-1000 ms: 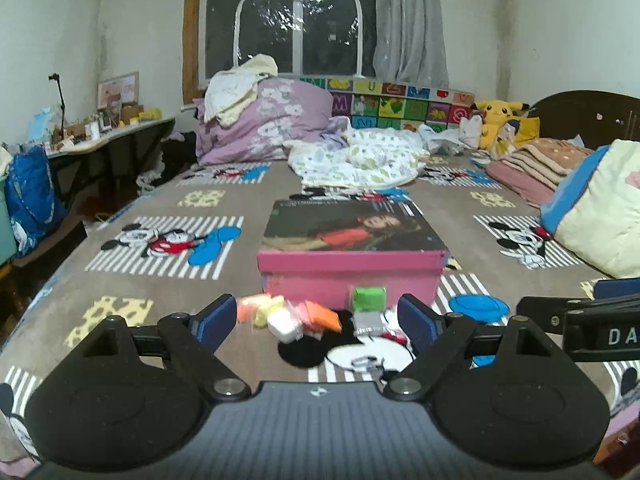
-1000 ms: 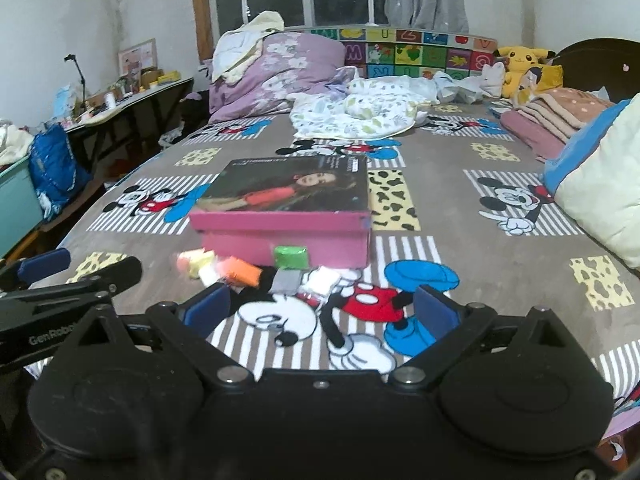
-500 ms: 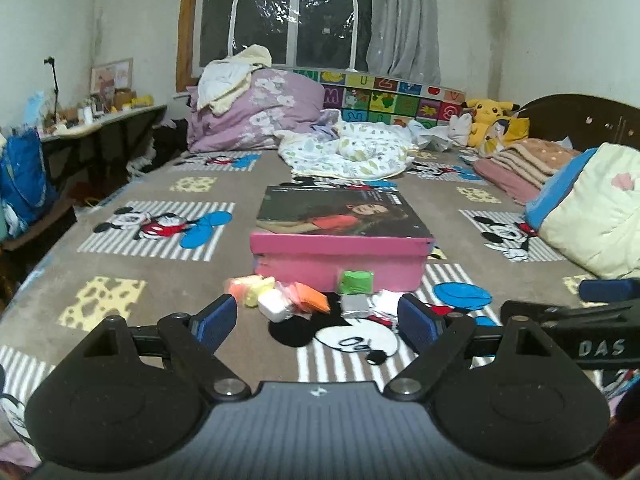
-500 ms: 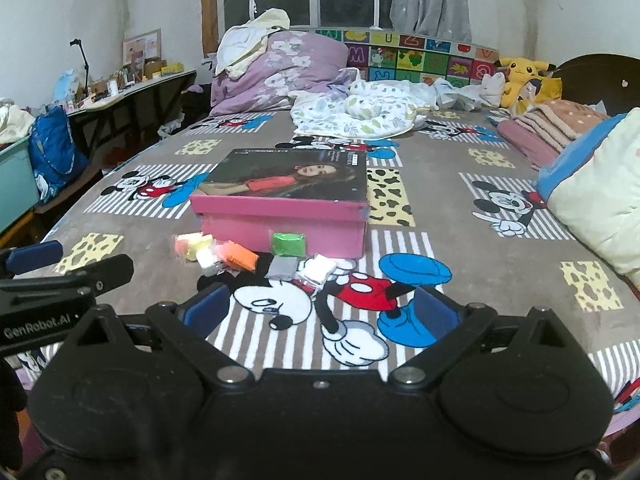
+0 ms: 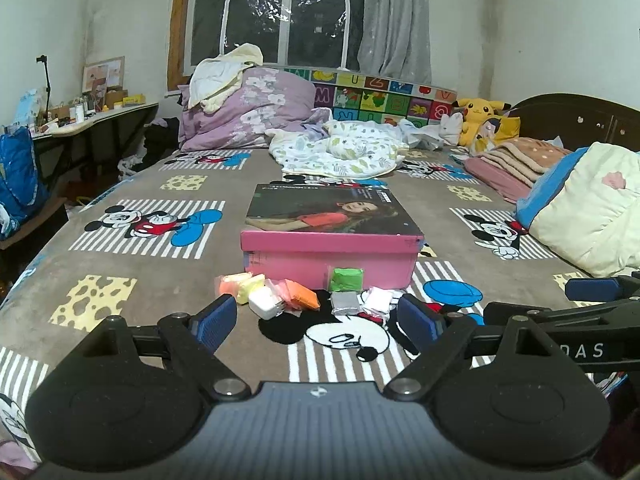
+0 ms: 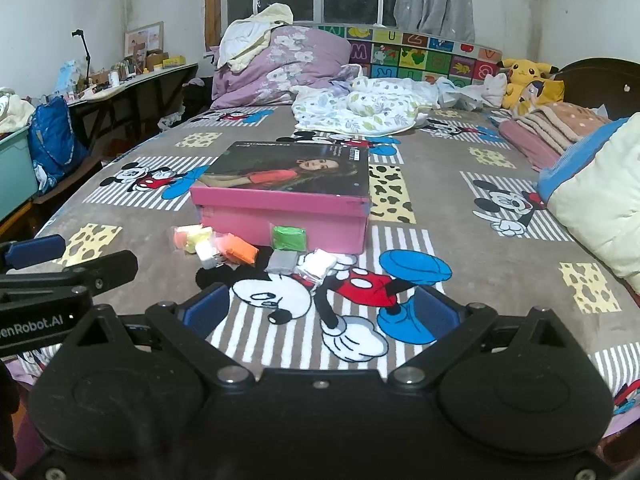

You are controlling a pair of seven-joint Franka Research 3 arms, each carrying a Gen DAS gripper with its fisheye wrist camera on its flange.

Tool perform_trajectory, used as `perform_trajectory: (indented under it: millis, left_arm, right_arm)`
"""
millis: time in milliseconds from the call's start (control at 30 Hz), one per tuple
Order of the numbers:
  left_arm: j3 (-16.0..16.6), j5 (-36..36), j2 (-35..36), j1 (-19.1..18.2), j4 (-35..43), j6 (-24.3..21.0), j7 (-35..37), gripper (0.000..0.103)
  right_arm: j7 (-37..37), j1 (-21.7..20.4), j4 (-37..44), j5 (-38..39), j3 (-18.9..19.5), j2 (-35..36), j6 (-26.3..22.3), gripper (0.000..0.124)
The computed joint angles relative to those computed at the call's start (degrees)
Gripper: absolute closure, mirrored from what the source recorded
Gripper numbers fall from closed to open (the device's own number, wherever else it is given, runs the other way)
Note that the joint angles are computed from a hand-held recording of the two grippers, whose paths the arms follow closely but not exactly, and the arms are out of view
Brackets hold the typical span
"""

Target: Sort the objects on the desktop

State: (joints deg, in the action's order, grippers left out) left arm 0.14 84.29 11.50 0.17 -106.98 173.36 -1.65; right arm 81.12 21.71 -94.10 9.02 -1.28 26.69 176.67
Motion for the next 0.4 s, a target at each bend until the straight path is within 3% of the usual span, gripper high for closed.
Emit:
perform_trajectory:
  millis: [400]
  left_arm:
    - [0.34,1.19,0.15,0.04,0.17,0.66,-0.29,0.016]
  right_arm:
    - [-0.03,-0.08,0.17,-0.19,-0.05,0.01,-0.70,0.024]
